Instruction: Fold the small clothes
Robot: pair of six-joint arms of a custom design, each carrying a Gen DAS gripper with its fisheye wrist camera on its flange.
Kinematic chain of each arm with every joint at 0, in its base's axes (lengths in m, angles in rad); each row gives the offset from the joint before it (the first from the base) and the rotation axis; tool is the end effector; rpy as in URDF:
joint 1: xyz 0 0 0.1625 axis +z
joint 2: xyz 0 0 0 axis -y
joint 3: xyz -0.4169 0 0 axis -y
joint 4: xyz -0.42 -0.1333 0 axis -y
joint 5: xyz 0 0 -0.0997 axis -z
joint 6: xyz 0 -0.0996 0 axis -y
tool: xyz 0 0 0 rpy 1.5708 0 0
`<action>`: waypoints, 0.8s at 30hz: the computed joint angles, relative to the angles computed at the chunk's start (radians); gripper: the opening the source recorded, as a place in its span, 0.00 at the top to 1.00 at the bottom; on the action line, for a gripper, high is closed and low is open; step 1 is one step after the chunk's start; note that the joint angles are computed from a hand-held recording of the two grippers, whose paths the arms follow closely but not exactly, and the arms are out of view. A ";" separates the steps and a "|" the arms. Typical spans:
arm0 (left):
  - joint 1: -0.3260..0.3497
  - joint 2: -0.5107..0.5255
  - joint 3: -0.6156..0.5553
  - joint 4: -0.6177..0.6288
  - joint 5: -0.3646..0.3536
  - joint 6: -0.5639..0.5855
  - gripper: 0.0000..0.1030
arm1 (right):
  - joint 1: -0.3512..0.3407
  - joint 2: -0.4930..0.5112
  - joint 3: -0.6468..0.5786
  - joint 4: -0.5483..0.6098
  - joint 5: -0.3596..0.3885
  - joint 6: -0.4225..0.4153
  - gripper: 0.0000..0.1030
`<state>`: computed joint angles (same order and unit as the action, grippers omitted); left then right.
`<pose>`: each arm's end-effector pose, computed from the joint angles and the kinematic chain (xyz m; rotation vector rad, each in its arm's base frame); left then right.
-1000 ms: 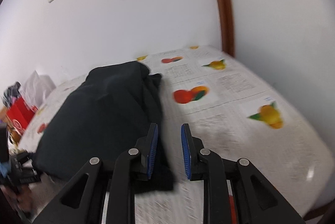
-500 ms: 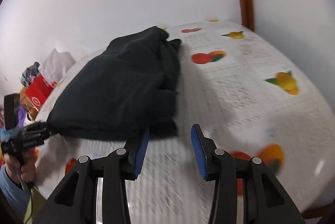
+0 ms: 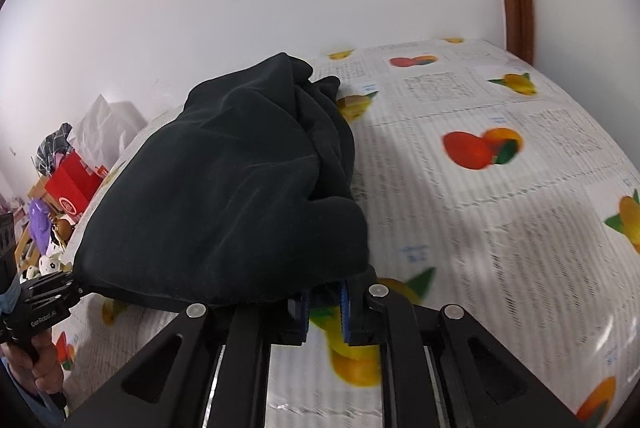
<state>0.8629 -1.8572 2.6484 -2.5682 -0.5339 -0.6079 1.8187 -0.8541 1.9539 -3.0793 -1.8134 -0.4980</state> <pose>-0.0192 -0.3593 0.2345 -0.0202 2.2577 -0.9708 0.2519 -0.5494 0.0535 0.9557 -2.6370 0.5339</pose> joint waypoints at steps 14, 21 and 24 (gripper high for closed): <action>0.046 0.029 -0.022 -0.046 -0.052 0.081 0.51 | 0.087 -0.070 0.003 -0.047 0.033 -0.120 0.68; 0.027 -0.054 0.016 0.007 -0.064 0.060 0.46 | 0.079 0.104 -0.226 0.184 0.033 0.041 0.68; 0.025 -0.057 0.021 -0.003 -0.061 0.078 0.45 | 0.063 0.149 -0.297 0.270 0.028 0.101 0.68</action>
<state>0.8879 -1.9138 2.6699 -2.5716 -0.5945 -0.5299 1.8820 -0.7051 1.6565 -2.8091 -1.7852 -0.3974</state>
